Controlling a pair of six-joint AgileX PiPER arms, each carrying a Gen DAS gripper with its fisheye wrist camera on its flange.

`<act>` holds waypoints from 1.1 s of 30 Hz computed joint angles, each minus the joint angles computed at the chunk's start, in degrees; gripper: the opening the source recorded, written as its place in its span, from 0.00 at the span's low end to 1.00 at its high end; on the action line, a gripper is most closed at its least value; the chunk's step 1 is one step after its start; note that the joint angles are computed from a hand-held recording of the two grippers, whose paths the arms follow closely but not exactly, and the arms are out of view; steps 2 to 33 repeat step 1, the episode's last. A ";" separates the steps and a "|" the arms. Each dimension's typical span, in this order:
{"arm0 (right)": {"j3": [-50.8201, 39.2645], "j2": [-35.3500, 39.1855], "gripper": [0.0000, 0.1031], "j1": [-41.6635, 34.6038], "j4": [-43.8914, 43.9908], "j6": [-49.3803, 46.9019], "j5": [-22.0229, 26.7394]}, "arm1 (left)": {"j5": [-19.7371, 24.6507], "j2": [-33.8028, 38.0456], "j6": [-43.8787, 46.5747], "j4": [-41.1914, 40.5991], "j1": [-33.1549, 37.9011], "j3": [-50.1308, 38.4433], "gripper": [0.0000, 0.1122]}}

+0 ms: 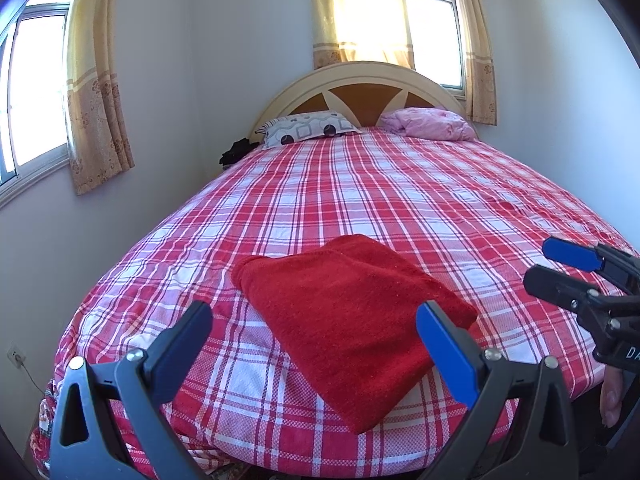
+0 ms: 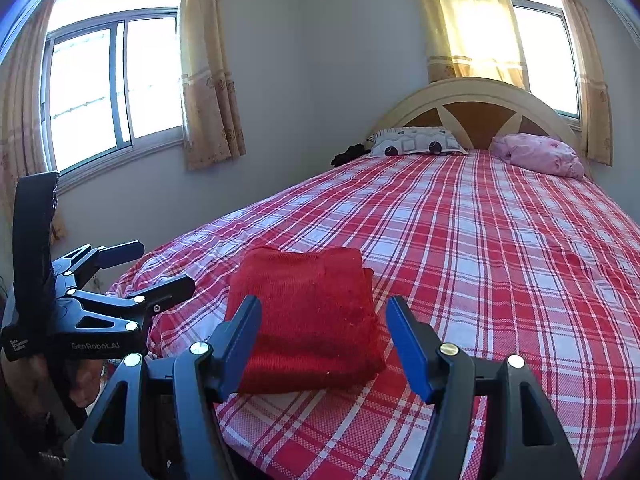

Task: Fold small clothes

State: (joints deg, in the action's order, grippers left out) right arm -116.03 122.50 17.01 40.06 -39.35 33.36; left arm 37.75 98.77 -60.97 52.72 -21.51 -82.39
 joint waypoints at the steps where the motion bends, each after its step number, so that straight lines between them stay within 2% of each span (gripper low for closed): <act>1: -0.06 0.05 0.63 0.00 -0.01 0.06 -0.02 | 0.12 0.06 -0.16 0.26 -0.15 -0.09 0.92; 33: -0.06 0.05 0.63 0.00 -0.01 0.06 -0.02 | 0.12 0.06 -0.16 0.26 -0.15 -0.09 0.92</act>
